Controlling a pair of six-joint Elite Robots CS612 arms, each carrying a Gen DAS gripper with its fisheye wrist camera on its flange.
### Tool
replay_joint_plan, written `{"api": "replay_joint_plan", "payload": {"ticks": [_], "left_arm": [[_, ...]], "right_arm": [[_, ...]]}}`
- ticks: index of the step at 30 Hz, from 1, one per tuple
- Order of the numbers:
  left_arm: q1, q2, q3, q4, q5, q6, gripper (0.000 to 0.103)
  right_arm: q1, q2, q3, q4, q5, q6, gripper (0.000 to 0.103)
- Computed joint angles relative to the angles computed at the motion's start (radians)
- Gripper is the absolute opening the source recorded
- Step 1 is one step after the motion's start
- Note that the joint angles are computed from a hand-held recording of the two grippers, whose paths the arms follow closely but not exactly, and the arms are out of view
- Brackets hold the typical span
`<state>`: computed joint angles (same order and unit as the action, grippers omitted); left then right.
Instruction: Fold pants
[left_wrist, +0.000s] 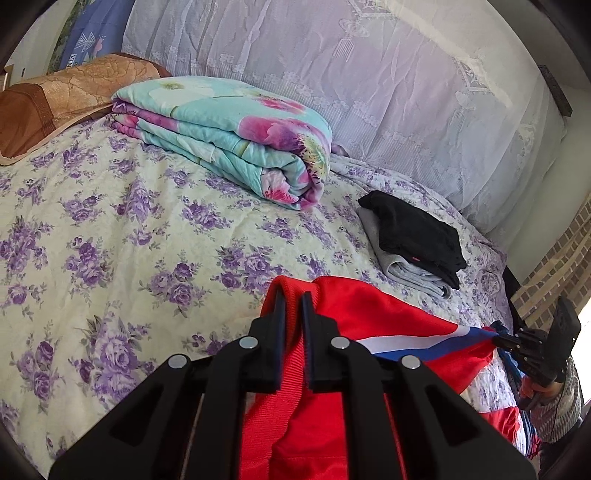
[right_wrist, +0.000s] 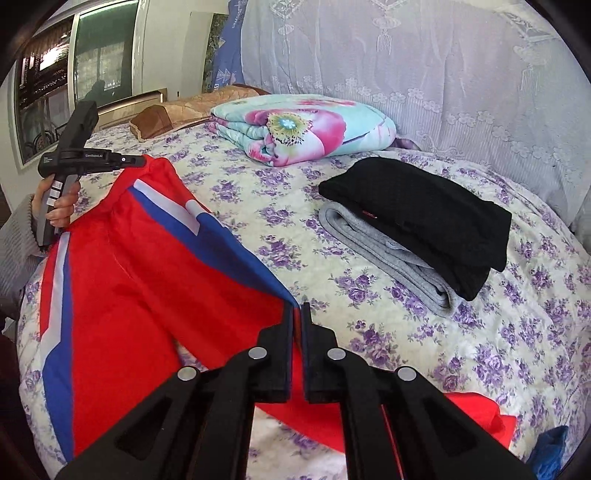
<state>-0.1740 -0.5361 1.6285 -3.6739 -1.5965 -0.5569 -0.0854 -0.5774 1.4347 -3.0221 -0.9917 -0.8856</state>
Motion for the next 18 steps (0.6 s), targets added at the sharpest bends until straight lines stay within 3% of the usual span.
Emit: {"api": "replay_joint_plan", "payload": {"ticks": [12, 18], "left_arm": [[-0.038, -0.067, 0.177, -0.149, 0.046, -0.026, 0.007], [-0.061, -0.095, 0.271, -0.197, 0.088, -0.037, 0.007]], "right_arm": [[-0.050, -0.107, 0.277, -0.233, 0.090, -0.021, 0.004], [-0.077, -0.136, 0.386, -0.285, 0.143, -0.043, 0.004]]}}
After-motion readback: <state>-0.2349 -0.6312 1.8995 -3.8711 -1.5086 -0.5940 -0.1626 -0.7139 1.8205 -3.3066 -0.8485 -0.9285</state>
